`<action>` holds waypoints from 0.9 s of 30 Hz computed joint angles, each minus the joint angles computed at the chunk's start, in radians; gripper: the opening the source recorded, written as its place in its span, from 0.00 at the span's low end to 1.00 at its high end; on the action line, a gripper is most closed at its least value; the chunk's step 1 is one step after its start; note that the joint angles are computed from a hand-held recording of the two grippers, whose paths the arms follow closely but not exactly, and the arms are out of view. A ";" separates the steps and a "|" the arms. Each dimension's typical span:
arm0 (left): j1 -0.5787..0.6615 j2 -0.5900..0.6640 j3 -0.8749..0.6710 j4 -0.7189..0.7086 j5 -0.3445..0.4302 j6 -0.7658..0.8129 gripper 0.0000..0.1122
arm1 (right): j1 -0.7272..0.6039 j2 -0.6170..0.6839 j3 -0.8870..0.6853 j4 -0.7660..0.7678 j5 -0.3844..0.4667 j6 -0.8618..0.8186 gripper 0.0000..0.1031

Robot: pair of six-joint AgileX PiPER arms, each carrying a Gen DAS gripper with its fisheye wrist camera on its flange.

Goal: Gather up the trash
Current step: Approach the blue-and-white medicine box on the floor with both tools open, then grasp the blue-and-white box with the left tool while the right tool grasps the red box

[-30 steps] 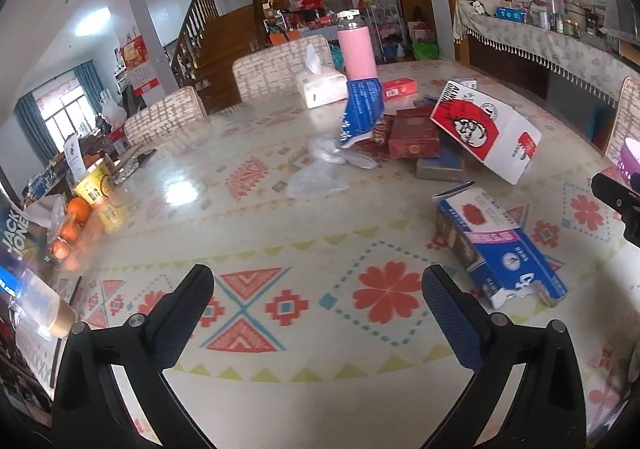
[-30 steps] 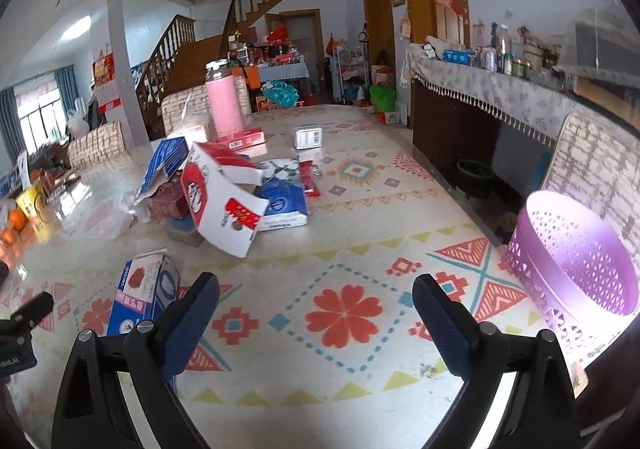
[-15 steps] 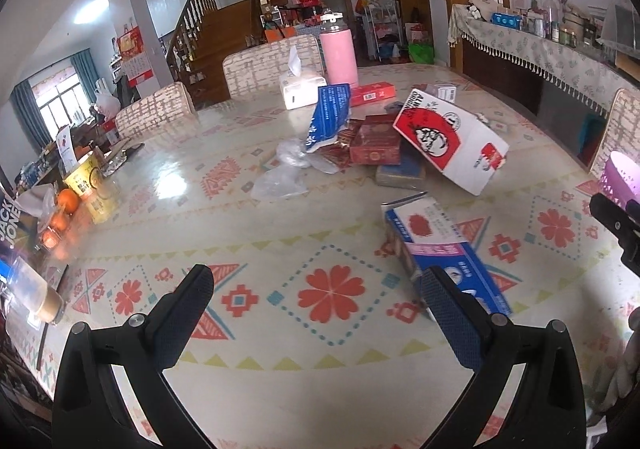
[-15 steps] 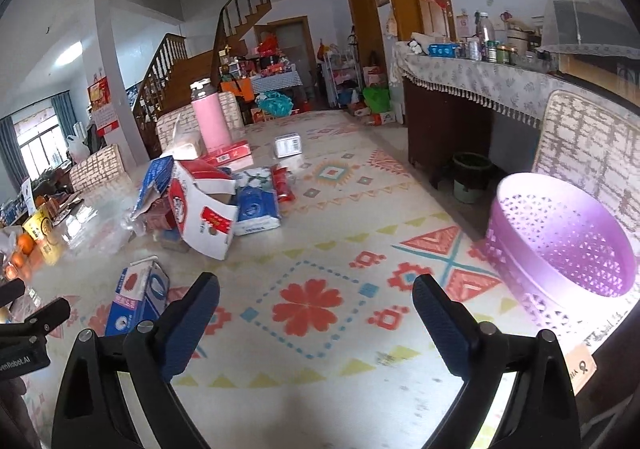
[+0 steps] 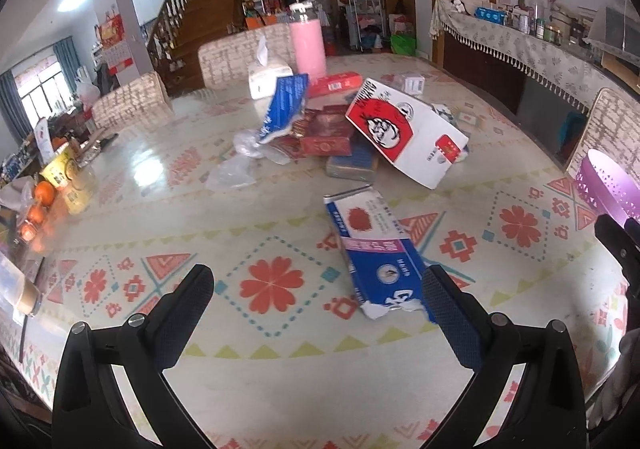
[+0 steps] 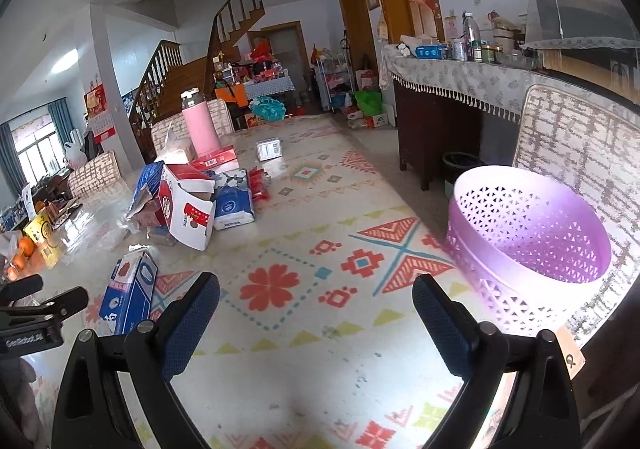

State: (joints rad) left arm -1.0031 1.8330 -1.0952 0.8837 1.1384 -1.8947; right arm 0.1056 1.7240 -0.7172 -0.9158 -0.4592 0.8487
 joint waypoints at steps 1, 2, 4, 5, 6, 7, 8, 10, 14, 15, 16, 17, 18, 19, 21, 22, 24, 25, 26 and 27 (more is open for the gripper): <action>0.011 0.001 -0.001 0.001 -0.014 0.001 0.92 | -0.007 -0.002 0.002 -0.011 -0.003 0.008 0.96; 0.021 0.000 0.001 0.003 -0.029 0.000 0.92 | -0.015 -0.004 0.004 -0.023 -0.005 0.016 0.96; 0.049 0.002 -0.002 0.000 -0.066 0.011 0.92 | -0.025 -0.005 0.006 -0.033 -0.008 0.021 0.96; 0.065 0.002 -0.002 -0.005 -0.088 0.022 0.92 | -0.031 -0.006 0.007 -0.044 -0.010 0.029 0.96; 0.084 0.004 -0.001 -0.011 -0.116 0.031 0.92 | -0.034 -0.009 0.010 -0.051 -0.011 0.033 0.96; 0.101 0.008 0.000 -0.017 -0.141 0.037 0.92 | -0.039 -0.010 0.013 -0.056 -0.014 0.032 0.96; 0.121 0.012 0.001 -0.023 -0.169 0.045 0.92 | -0.041 -0.012 0.016 -0.057 -0.014 0.029 0.96; 0.147 0.024 0.000 -0.028 -0.202 0.058 0.92 | -0.042 -0.017 0.019 -0.062 -0.010 0.028 0.96; 0.190 0.050 -0.009 -0.045 -0.246 0.102 0.92 | -0.029 -0.026 0.022 -0.070 0.006 0.029 0.96; 0.200 0.052 -0.007 -0.053 -0.267 0.117 0.92 | -0.021 -0.027 0.019 -0.077 0.014 0.034 0.96; 0.208 0.050 0.000 -0.053 -0.292 0.123 0.90 | -0.012 -0.027 0.015 -0.087 0.022 0.042 0.96; 0.213 0.046 0.012 -0.051 -0.321 0.125 0.86 | -0.005 -0.026 0.013 -0.094 0.027 0.048 0.96; 0.217 0.041 0.026 -0.050 -0.348 0.126 0.70 | 0.006 -0.027 0.008 -0.106 0.036 0.058 0.96; 0.226 0.034 0.043 -0.059 -0.380 0.135 0.41 | 0.016 -0.026 0.003 -0.118 0.044 0.070 0.96; 0.242 0.019 0.071 -0.068 -0.419 0.124 0.41 | 0.043 -0.019 -0.015 -0.170 0.063 0.120 0.96; 0.246 -0.002 0.105 -0.044 -0.448 0.081 0.41 | 0.056 -0.017 -0.024 -0.198 0.073 0.148 0.96; 0.246 -0.040 0.155 -0.014 -0.469 0.028 0.41 | 0.091 -0.013 -0.038 -0.217 0.097 0.163 0.96; 0.243 -0.060 0.180 0.004 -0.471 0.000 0.41 | 0.108 -0.011 -0.042 -0.214 0.109 0.160 0.96; 0.238 -0.080 0.202 0.018 -0.469 -0.023 0.41 | 0.129 -0.008 -0.054 -0.235 0.123 0.179 0.96; 0.233 -0.104 0.226 0.032 -0.462 -0.042 0.41 | 0.151 -0.002 -0.073 -0.283 0.137 0.225 0.96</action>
State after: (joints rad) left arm -0.7702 1.7288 -0.8694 0.9153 0.6760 -1.9366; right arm 0.2566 1.7225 -0.7907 -1.1986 -0.3223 1.0738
